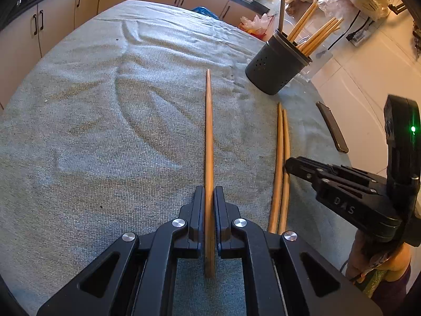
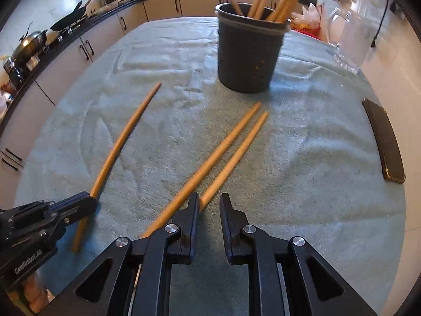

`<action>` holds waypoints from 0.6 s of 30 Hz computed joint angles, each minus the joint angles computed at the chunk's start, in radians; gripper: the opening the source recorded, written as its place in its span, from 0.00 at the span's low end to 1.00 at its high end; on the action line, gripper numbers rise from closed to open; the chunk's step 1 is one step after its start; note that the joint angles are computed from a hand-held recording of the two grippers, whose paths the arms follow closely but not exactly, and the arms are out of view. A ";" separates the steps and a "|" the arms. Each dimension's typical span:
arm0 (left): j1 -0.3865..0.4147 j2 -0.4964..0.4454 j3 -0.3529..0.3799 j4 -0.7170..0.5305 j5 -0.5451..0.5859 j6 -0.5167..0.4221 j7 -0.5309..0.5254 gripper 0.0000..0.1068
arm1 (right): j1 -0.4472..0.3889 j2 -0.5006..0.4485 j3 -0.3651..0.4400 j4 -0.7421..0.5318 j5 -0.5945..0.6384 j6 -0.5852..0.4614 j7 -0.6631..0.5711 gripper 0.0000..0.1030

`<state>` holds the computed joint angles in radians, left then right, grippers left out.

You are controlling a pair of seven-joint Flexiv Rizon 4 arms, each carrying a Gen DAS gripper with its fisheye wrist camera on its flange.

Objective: Organize utensils

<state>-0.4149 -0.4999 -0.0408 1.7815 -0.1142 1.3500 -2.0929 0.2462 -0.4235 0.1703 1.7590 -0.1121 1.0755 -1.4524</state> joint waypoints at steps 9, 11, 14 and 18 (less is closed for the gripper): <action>0.018 0.009 -0.026 0.012 -0.017 -0.012 0.013 0.06 | -0.001 -0.015 -0.003 -0.023 -0.027 -0.048 0.016 0.13; 0.051 0.026 -0.072 0.043 -0.060 -0.012 0.044 0.06 | -0.016 0.010 0.002 0.000 -0.015 -0.070 -0.012 0.10; 0.085 0.049 -0.124 0.085 -0.125 -0.021 0.093 0.06 | -0.064 0.063 0.016 0.041 0.049 -0.123 -0.072 0.09; 0.062 0.079 -0.101 0.092 -0.125 -0.035 0.103 0.06 | -0.118 0.104 0.029 0.050 0.161 -0.170 -0.172 0.32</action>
<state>-0.3533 -0.4205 -0.1421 1.8734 -0.2388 1.3146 -1.9901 0.1279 -0.3190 0.1990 1.8094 0.0488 0.9058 -1.6243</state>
